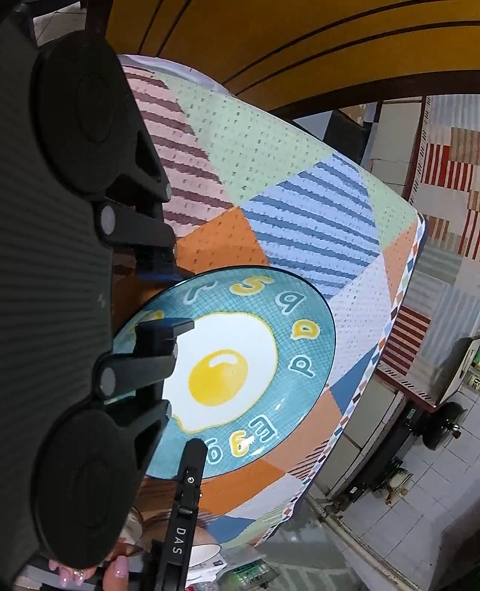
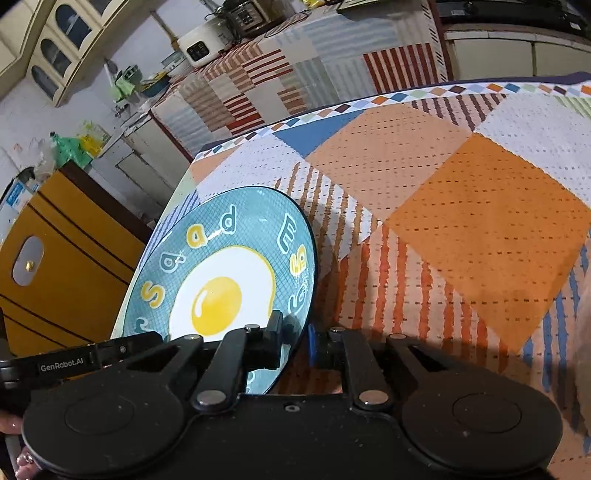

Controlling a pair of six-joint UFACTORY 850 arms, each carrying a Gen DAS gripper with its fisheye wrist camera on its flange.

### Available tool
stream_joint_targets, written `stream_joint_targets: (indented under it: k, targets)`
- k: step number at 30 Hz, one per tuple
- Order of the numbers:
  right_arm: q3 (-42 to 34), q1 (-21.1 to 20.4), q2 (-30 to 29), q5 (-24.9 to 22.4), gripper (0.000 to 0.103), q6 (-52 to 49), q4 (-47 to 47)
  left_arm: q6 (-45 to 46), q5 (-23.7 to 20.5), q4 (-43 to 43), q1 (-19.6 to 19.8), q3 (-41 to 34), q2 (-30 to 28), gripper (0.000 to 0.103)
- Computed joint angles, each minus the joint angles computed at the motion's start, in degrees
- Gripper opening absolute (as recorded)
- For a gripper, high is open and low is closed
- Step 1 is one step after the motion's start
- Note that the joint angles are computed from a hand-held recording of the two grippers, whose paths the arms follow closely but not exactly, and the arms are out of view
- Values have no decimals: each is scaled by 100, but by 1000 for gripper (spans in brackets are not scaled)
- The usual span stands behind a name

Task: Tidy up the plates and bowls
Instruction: 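Lift the egg plate and carry it toward the stacked plates with both grippers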

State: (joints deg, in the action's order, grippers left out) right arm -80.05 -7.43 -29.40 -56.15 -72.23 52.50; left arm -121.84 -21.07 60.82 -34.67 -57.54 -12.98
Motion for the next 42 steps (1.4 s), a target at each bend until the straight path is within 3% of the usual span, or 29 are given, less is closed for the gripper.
stream_joint_targets:
  k: [3, 5, 7, 11, 21, 34, 42]
  targets:
    - [7, -55, 61, -172, 17, -197, 10, 806, -14, -663, 10, -51, 109, 18]
    - [-5, -106, 127, -310, 17, -270, -20, 1510, 384, -1570, 154, 47, 309, 18]
    - [59, -166, 240, -395, 17, -506, -56, 1860, 277, -1786, 109, 41, 447, 18]
    - [207, -351, 449, -742, 18, -657, 82, 2122, -326, -1818, -165, -152, 612, 18]
    - [391, -1001, 1130, -1255, 19, -1065, 143, 2189, -1043, -1651, -948, -661, 757, 18]
    - [490, -2135, 1503, -1723, 19, -1522, 29, 2722, -1289, -1942, -1729, -1532, 222, 20]
    - [731, -2486, 1430, -1456, 20, -1350, -173, 3219, -1103, -2382, -1815, -1822, -285, 20]
